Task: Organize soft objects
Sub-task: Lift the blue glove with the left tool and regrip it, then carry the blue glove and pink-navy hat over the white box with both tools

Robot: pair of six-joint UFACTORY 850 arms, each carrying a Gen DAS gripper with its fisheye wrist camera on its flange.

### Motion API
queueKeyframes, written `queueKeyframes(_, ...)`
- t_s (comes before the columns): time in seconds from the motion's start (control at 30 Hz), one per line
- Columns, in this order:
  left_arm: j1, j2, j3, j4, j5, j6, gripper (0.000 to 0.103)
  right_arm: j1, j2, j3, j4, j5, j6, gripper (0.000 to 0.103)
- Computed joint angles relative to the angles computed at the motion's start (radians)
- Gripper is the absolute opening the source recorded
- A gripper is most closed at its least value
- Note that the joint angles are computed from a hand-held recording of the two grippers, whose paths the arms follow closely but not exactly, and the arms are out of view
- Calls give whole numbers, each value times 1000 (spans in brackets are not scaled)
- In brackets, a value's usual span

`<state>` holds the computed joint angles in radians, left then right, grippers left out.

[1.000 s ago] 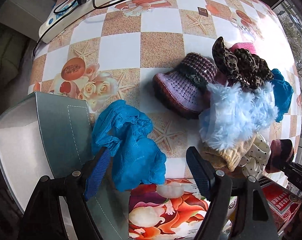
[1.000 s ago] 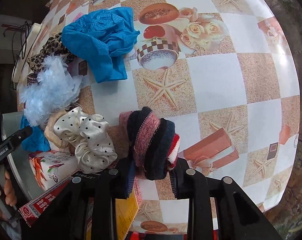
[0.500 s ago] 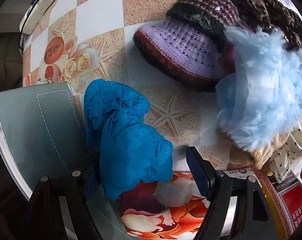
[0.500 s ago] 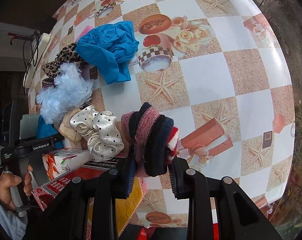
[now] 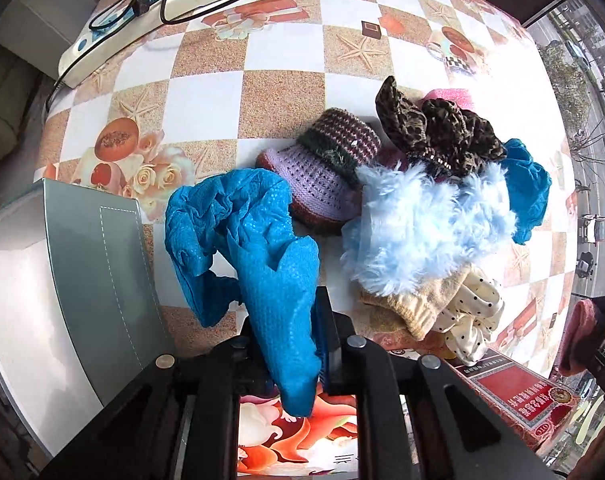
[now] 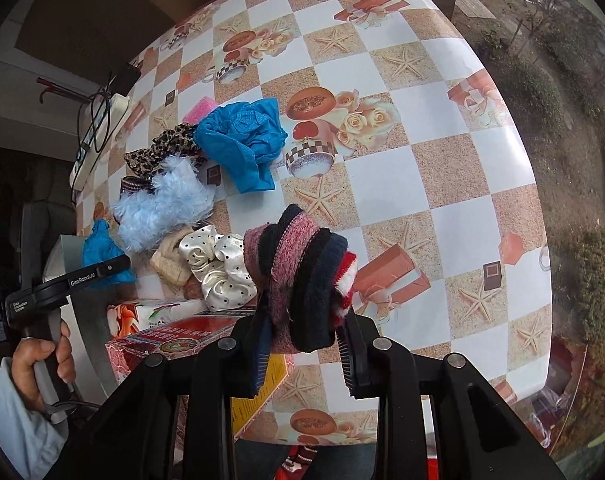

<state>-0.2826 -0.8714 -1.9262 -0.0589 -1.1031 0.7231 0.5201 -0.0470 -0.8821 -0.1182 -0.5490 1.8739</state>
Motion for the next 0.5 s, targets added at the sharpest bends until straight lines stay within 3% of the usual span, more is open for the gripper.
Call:
queueKeyframes(0.23,19,81,-39,-163,-48,93,17,44,15,-27,-100,-75,97,31)
queueKeyframes(0.4,1,178,80,-235,-3,194,17,79,31,-34,-144,-134,143,31)
queueKeyframes(0.5,-24,291,233,-281,36,314,17,105,43,-36,-163,-175,171,31)
